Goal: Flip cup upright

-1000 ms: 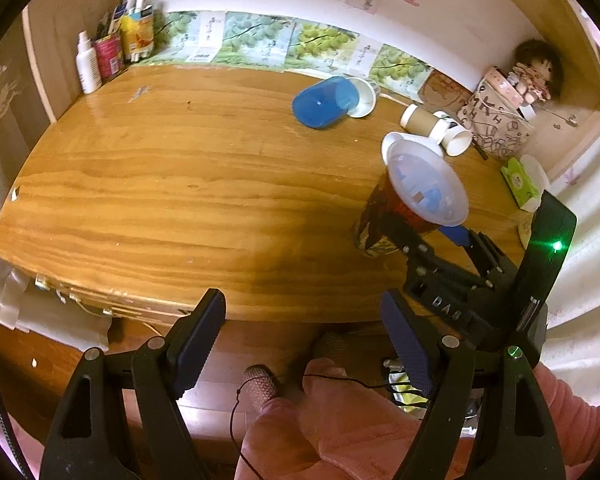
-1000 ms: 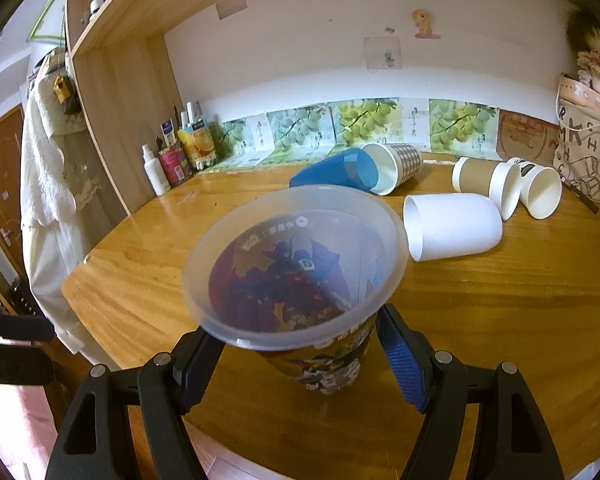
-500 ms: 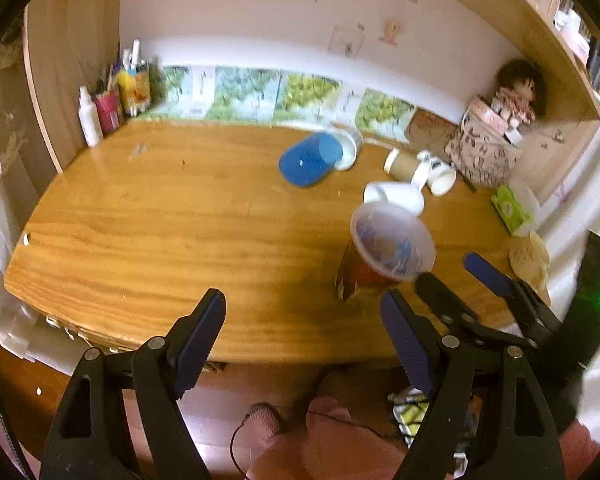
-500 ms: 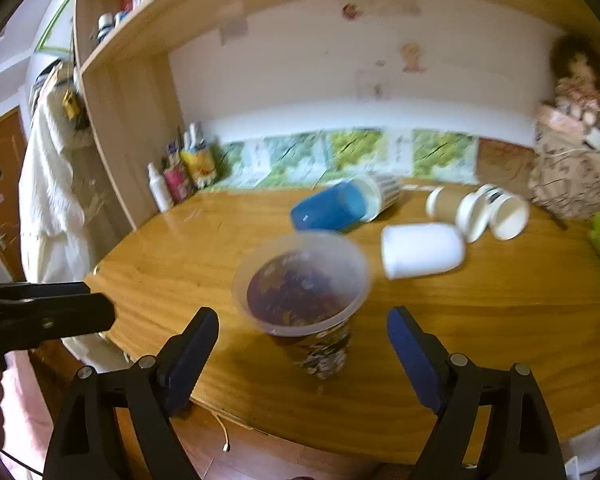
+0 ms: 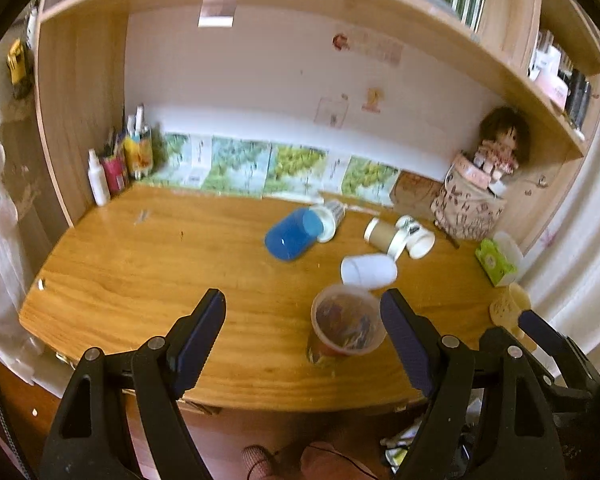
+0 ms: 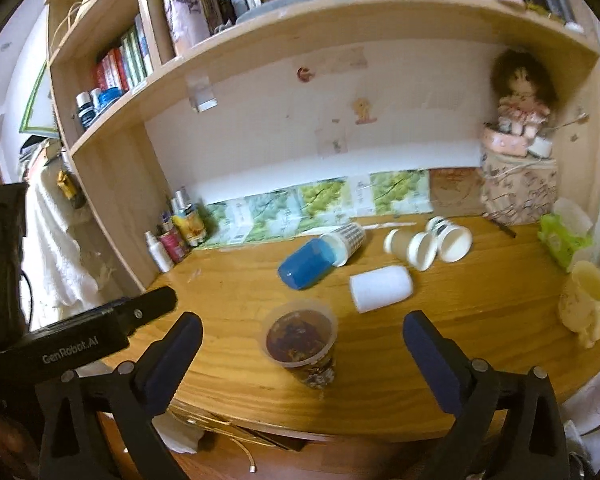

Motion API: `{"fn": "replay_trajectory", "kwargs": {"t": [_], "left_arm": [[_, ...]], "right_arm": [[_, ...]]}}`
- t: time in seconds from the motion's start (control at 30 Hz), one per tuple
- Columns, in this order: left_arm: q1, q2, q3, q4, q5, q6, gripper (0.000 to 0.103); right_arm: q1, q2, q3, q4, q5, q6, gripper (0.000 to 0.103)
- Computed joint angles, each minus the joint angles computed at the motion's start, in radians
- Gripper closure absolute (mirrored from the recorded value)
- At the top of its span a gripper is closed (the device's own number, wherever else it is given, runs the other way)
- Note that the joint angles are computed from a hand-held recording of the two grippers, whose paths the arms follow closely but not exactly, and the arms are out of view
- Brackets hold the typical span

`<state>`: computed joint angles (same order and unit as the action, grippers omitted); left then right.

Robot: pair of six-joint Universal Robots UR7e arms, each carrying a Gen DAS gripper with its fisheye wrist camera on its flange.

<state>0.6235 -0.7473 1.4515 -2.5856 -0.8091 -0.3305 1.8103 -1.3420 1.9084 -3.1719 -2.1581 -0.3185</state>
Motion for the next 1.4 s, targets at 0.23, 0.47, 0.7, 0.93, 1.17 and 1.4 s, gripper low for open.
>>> {"fn": "replay_trajectory", "kwargs": {"t": [0.23,0.47,0.7,0.93,1.17,1.4], "left_arm": [[-0.046,0.012,0.010,-0.130,0.091,0.079,0.020],[-0.076,0.036,0.022,-0.279,0.150,0.212,0.020],[-0.102,0.067,0.014,-0.360,0.246,0.291,0.004],[-0.114,0.088,0.010,-0.426,0.291,0.344,0.002],[-0.118,0.107,-0.005,-0.451,0.301,0.368,0.002],[-0.118,0.124,-0.025,-0.462,0.290,0.386,0.002]], "right_arm": [[0.044,0.001,-0.010,-0.066,-0.085,-0.009,0.001],[0.060,0.000,0.002,-0.144,-0.102,-0.060,0.001],[0.064,0.002,0.015,-0.210,-0.090,-0.095,0.001],[0.056,-0.004,0.019,-0.234,-0.077,-0.093,0.001],[0.048,-0.013,0.028,-0.263,-0.045,-0.112,0.001],[0.042,-0.018,0.028,-0.277,-0.039,-0.119,0.001]]}}
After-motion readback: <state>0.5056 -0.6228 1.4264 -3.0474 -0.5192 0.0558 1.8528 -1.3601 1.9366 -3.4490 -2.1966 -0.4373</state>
